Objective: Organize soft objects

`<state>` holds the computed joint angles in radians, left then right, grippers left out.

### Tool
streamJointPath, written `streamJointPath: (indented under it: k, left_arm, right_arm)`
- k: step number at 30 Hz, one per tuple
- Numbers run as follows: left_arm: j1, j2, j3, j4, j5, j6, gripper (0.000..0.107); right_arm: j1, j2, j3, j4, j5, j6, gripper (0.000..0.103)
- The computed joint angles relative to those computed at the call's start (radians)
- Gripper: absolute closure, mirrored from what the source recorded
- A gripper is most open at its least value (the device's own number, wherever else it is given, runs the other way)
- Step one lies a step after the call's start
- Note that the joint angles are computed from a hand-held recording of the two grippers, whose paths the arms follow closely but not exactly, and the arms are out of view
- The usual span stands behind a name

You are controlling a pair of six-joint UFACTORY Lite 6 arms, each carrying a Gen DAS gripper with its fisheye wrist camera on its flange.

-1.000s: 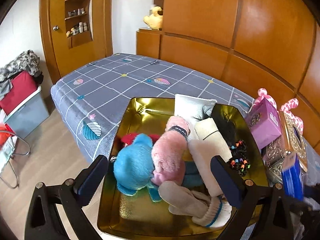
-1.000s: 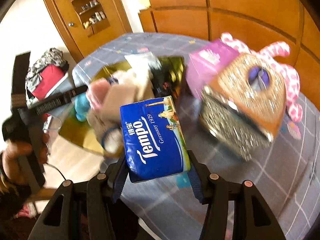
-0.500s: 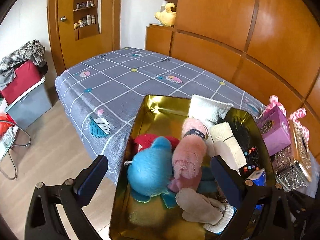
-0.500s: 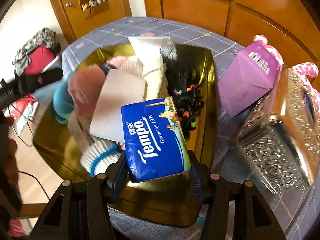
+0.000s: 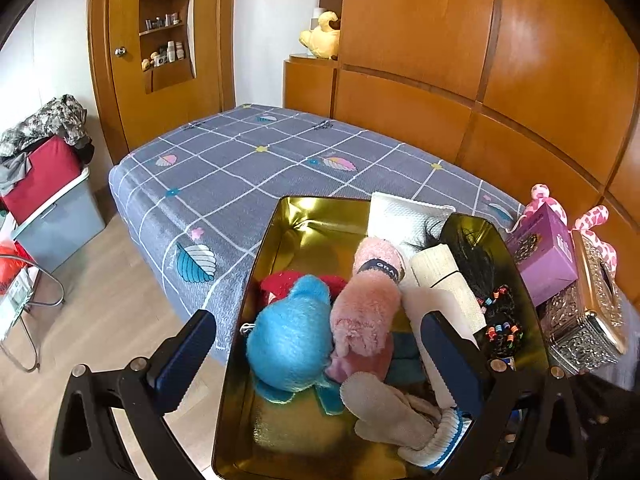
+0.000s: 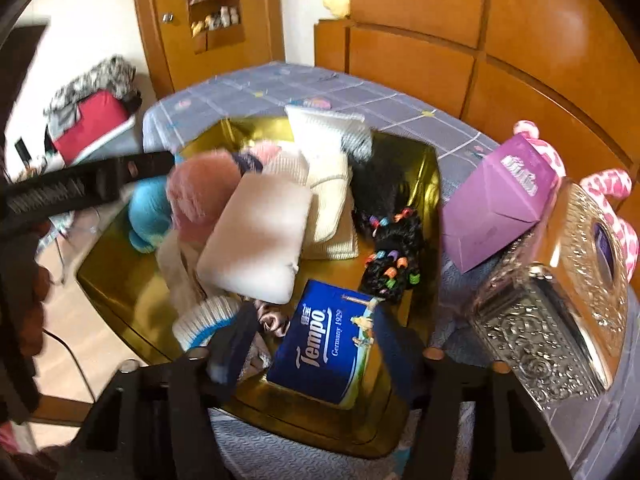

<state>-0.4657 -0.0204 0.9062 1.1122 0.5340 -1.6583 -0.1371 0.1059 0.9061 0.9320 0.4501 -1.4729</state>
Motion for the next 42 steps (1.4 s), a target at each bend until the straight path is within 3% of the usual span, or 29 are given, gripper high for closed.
streamJointPath:
  k: [3, 7, 18, 27, 37, 42]
  left_arm:
    - [-0.023, 0.001, 0.003, 0.015, 0.018, -0.011, 0.004]
    - [-0.061, 0.001, 0.012, 0.027, 0.053, -0.021, 0.004]
    - [-0.149, -0.015, 0.024, 0.061, 0.114, -0.059, 0.004]
    - [-0.22, -0.008, 0.044, 0.068, 0.155, -0.074, 0.004]
    - [-0.332, 0.035, 0.083, 0.093, 0.27, -0.099, 0.004]
    - [-0.351, 0.042, 0.087, 0.09, 0.28, -0.099, 0.004]
  right_arm:
    - [0.042, 0.027, -0.032, 0.032, -0.118, -0.06, 0.052]
    - [0.046, 0.029, -0.043, 0.139, -0.18, -0.188, 0.054]
    - [-0.071, -0.137, -0.116, 0.231, -0.045, -0.257, 0.053]
    - [-0.152, -0.248, -0.195, 0.265, -0.024, -0.238, 0.042]
    - [-0.285, -0.265, -0.208, 0.412, -0.024, -0.279, 0.039]
    - [-0.316, -0.253, -0.194, 0.429, -0.034, -0.268, 0.039]
